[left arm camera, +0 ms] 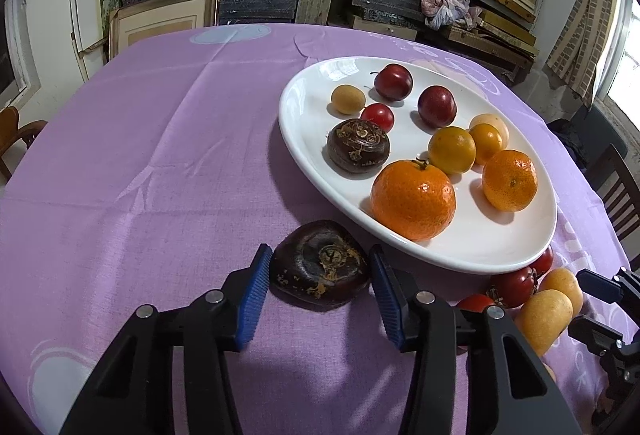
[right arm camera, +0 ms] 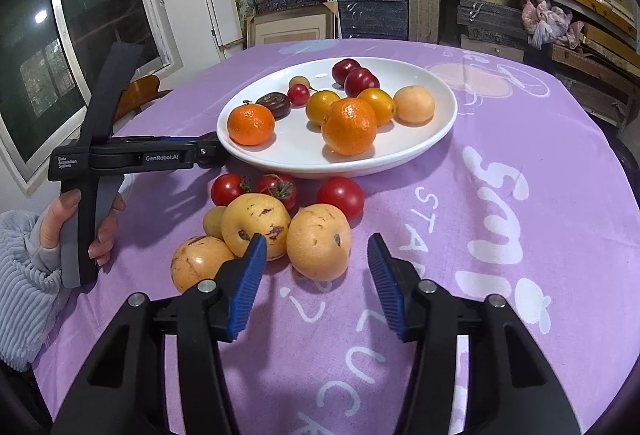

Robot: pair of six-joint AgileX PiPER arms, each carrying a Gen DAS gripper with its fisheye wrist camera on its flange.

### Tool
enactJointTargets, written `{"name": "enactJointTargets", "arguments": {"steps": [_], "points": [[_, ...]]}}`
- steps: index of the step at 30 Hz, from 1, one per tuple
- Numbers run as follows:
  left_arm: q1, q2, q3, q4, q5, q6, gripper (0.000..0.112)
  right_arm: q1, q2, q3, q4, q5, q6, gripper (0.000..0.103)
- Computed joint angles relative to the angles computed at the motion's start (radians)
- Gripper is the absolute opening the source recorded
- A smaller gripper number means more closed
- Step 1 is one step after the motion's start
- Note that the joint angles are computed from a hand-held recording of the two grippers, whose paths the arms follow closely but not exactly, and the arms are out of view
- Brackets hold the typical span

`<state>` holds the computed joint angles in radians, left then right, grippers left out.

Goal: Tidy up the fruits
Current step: 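Grasp the dark brown fruit with the left gripper while the right gripper grasps a tan pear, then carry the brown fruit and pear over the white plate and lower them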

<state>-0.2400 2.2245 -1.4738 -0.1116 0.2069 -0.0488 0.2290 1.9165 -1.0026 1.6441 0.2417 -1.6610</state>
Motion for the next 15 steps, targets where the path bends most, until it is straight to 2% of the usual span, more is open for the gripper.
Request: {"name": "enactJointTargets", "arguments": {"steps": [3, 7, 13, 15], "points": [[0.003, 0.001, -0.003, -0.045, 0.001, 0.046, 0.05, 0.004, 0.003, -0.009, -0.011, -0.022, 0.016, 0.047], [0.006, 0.001, 0.0, -0.099, -0.001, 0.102, 0.05, 0.004, 0.021, -0.035, -0.182, -0.044, 0.197, 0.03], [0.004, 0.001, 0.0, -0.084, -0.001, 0.088, 0.05, 0.038, 0.049, -0.085, -0.434, -0.09, 0.439, 0.03], [0.004, 0.001, 0.0, -0.084, -0.001, 0.088, 0.05, 0.032, 0.053, -0.091, -0.43, -0.079, 0.436, 0.03]]}}
